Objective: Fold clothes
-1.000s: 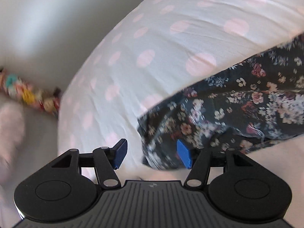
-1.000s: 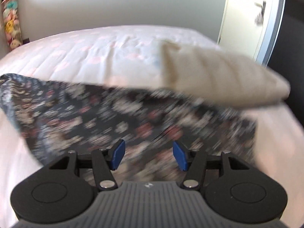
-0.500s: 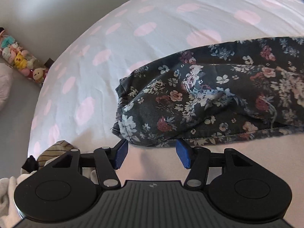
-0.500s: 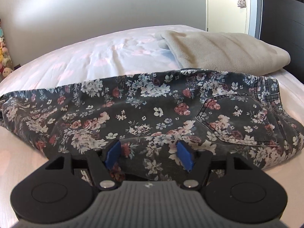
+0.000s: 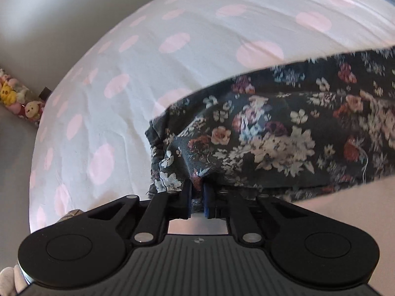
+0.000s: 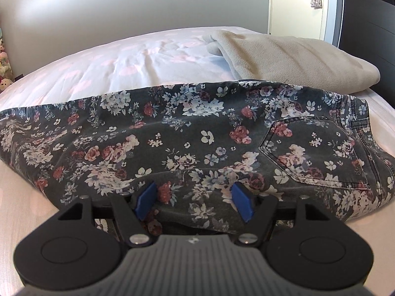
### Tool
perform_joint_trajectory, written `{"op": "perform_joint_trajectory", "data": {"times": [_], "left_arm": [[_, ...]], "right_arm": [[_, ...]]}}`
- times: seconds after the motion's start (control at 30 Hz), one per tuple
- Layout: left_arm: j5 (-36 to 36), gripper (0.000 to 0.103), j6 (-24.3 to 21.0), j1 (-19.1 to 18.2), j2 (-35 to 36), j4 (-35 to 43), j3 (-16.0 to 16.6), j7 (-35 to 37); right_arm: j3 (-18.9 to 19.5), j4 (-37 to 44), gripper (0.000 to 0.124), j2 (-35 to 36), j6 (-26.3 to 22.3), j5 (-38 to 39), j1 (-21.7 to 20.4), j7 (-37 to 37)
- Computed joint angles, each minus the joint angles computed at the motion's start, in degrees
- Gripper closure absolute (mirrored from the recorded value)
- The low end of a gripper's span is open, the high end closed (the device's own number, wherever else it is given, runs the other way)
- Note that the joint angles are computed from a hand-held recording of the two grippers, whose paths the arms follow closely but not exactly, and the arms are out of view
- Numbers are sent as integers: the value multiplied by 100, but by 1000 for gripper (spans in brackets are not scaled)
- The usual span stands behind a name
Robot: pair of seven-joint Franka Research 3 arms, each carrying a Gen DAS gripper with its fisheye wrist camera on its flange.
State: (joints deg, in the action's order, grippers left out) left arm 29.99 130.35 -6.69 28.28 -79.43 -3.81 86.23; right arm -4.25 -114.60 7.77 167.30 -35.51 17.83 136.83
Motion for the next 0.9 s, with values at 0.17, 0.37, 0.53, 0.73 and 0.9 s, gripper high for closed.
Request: {"op": "perform_joint_trajectory", "data": {"times": [0.17,0.37,0.53,0.73,0.9], "left_arm": [[495,66,-292,-161,-81,-114,249,-539],[617,66,-217,-5,-522,-614,237,-1618],[315,64,183,82,-1006,-1134,-23,-2043],[-45,63,572,-94,-1568,-1871,-359,-2416],[14,60,730,-363,-2092,-2609,-563,-2883]], "right_arm": [[-2,-10,53,-6,10,8,-7,-17],[-6,12,53,11,-3,23,-6,-47],[-15,-6,53,-17,-2,-3,-3,-23],[18,-222,52,-255,185,73,-136,168],[277,-615,48,-679,221,1907,-563,-687]]}}
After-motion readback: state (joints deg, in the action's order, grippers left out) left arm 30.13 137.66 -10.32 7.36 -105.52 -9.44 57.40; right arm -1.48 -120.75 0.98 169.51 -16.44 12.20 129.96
